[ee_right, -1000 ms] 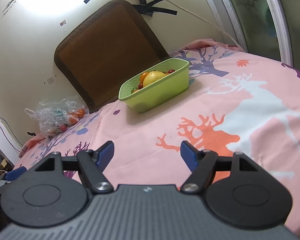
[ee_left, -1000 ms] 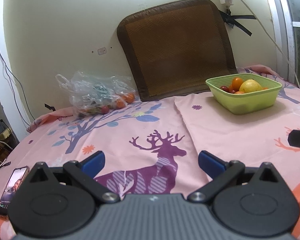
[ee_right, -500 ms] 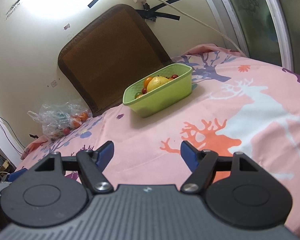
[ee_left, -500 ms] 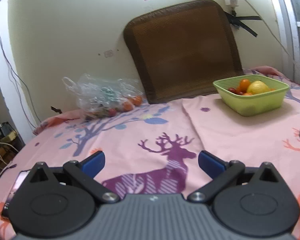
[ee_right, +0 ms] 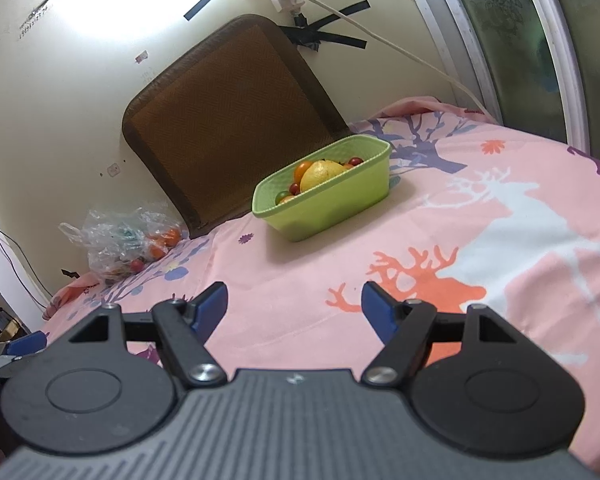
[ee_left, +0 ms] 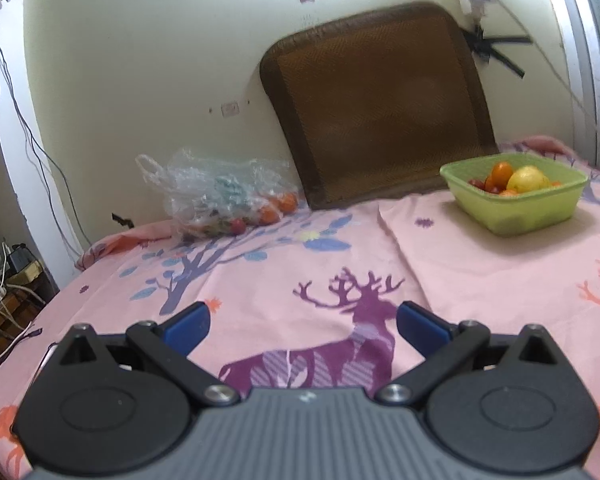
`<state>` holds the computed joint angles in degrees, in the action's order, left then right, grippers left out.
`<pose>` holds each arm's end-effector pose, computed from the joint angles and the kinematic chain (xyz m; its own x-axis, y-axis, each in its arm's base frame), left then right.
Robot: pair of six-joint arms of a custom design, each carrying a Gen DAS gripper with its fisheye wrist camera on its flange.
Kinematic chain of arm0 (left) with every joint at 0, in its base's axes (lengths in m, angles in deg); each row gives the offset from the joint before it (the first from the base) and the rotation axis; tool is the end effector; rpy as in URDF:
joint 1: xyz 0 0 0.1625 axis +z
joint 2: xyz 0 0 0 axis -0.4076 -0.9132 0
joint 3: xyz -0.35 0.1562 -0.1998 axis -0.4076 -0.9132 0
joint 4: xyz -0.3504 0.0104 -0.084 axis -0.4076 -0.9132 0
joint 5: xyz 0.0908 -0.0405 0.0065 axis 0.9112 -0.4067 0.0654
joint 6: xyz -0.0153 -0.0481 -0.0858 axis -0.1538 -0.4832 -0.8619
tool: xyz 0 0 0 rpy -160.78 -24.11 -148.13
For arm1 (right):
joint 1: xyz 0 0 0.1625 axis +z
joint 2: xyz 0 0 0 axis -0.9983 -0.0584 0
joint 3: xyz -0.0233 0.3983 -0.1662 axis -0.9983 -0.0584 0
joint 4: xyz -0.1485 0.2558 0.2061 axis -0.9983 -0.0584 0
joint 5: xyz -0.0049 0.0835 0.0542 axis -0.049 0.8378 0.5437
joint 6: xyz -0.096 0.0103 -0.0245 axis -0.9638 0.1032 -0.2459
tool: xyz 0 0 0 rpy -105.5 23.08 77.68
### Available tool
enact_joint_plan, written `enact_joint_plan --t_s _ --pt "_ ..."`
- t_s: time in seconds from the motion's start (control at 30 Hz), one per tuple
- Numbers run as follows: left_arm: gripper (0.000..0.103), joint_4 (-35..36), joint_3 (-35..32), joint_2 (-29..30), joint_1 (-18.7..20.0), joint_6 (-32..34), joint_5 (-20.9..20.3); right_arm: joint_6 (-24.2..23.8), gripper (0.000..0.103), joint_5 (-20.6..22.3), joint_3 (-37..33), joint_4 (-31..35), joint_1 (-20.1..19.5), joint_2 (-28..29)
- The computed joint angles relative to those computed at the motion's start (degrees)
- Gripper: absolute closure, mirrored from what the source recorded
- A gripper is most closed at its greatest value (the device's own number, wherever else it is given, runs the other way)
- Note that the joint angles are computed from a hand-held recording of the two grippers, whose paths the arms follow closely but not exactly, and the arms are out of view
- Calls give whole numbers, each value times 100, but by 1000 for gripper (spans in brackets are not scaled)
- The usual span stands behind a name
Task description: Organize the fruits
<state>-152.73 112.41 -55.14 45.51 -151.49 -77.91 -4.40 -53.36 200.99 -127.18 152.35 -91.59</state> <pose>-0.3444 -0.3802 -0.0559 -0.4378 -0.3524 -0.8271 0.6338 0.5315 -0.5620 -0.0116 -0.4309 0.2662 -0.9316 -0.2211 0.2887 -0.3635 0.5539 -0.7490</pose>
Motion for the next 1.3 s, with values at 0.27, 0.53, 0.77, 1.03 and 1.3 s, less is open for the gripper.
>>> enact_joint_plan --t_s 0.27,0.53,0.77,1.03,1.3 --pt "0 297 -126 69 11 -172 -48 -47 27 67 16 -35 -9 -3" --pt "0 463 -217 122 36 -236 -97 -48 27 88 29 -10 -35 -19" --pt "0 319 -190 142 21 -59 -96 -39 27 79 21 -10 -29 -16" --pt "0 468 -240 177 15 -117 -93 -14 25 64 45 -20 -26 -20" --pt "0 573 -227 191 -16 -188 -9 20 25 86 62 -78 -35 -7"
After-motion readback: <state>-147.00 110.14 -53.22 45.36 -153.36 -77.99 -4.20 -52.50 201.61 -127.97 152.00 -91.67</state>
